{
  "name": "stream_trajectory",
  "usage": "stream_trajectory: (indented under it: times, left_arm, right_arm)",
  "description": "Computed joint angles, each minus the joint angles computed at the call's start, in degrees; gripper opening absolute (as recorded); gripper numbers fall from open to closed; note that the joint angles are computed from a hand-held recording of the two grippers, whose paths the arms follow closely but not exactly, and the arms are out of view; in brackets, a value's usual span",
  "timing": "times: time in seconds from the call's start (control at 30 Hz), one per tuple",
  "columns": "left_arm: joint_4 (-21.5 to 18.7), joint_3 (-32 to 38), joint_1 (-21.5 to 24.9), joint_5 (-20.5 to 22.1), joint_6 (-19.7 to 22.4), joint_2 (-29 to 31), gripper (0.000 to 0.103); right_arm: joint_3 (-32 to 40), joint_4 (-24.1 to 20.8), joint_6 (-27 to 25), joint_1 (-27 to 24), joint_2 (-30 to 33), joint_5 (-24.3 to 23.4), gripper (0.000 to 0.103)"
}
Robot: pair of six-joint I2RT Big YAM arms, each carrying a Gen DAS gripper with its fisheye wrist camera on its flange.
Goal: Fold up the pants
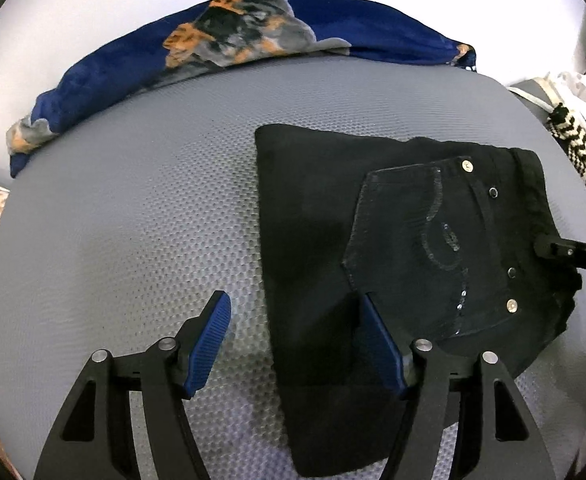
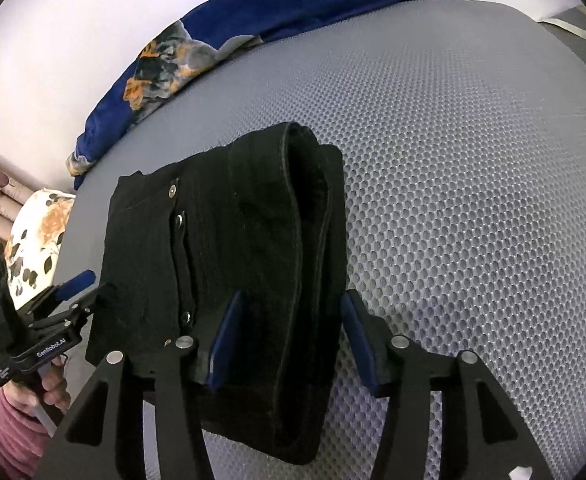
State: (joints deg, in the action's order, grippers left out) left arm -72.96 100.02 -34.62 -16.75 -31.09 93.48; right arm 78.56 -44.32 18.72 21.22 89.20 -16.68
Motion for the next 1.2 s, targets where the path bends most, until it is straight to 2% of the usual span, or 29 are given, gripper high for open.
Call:
stream_trajectory:
  times: [0.3, 0.53, 0.6, 0.8, 0.93, 1.1, 1.2]
  left_arm:
    - [-1.8, -1.2, 0.2, -1.2, -1.2, -1.0, 0.068]
    - [-0.5, -2.8, 0.8, 0.0, -2.2, -2.1, 0.070]
    - [1.2, -4.1, 1.6, 2.0, -2.4, -3.0, 0.071]
    - [7.5, -9.3, 5.3, 13.0, -5.6, -6.1, 0.071]
    - [11.0, -11.9, 7.5, 19.2, -7.1, -7.2, 0.071]
    - [13.2, -12.2, 8.5, 22.4, -5.9, -6.8, 0.071]
    - [13.8, -11.6, 8.8, 23.7, -4.7, -6.1, 0.071]
  right_arm:
    - [-2.3, 0.6, 0.7, 0.5, -1.6, 1.0, 0.057]
    - [-2.8, 0.3, 0.7, 0.4, -2.1, 0.5, 0.062]
    - [-2.8, 0.2, 0.6, 0.1, -1.8, -0.8, 0.062]
    - [-2.4, 1.3, -1.0, -1.4, -0.7, -6.4, 0.063]
    - [-1.7, 1.7, -3.3, -2.7, 0.5, -12.3, 0.063]
    - [-0.5, 2.1, -3.4, -5.0, 2.5, -20.0, 0.062]
    - [-0.1, 2.6, -2.5, -6.2, 3.5, -23.9, 0.057]
